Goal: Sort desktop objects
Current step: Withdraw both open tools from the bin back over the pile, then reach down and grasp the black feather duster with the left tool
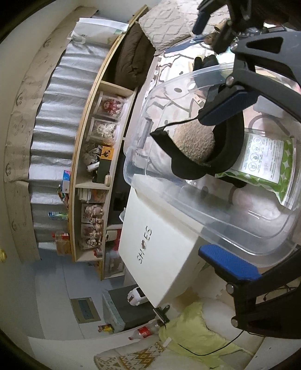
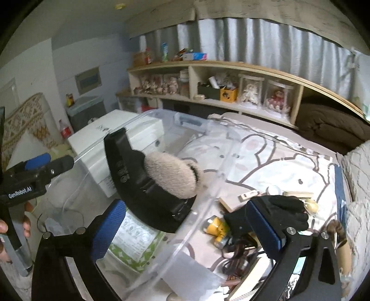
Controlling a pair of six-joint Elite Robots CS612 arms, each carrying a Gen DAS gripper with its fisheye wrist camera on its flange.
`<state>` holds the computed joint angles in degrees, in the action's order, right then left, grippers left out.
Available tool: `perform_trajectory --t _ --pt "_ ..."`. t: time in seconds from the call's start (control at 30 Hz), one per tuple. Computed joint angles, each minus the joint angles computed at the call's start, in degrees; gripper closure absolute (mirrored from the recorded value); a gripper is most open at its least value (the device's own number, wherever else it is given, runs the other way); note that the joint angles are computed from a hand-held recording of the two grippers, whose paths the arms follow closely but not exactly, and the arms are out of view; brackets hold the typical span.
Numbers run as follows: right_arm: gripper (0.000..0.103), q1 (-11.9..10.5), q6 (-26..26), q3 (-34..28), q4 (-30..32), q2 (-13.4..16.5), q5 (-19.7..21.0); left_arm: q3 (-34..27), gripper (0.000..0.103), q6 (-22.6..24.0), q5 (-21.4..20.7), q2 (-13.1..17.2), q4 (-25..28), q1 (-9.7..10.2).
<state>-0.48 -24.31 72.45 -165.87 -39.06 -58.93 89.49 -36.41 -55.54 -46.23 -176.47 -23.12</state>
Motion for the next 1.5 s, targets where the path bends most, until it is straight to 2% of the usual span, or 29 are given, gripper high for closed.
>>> perform_trajectory --t 0.07,0.23,0.57,1.0,1.1,1.5 --pt "0.0 -0.7 1.2 0.7 -2.0 -0.2 0.7 -0.2 0.0 0.6 0.3 0.1 0.0 -0.3" --pt "0.0 -2.0 2.6 2.7 -5.4 -1.1 -0.4 -1.2 0.0 2.3 0.0 0.6 0.1 -1.02" --pt "0.0 -5.0 5.7 6.1 -9.3 -2.2 -1.8 -3.1 0.0 4.1 -2.3 1.5 -0.9 -2.41" --pt "0.0 -8.6 11.5 10.4 -20.4 -2.7 -4.8 -5.8 0.0 8.6 -0.7 3.2 -1.1 -5.18" --pt "0.0 -9.1 12.7 11.0 -22.0 -2.6 -5.3 -6.1 0.0 10.2 -1.2 3.8 -2.6 -5.67" --pt "0.0 -10.6 13.4 11.6 -22.3 -1.9 -7.0 -6.9 0.0 12.7 -5.5 5.2 -7.8 -6.41"
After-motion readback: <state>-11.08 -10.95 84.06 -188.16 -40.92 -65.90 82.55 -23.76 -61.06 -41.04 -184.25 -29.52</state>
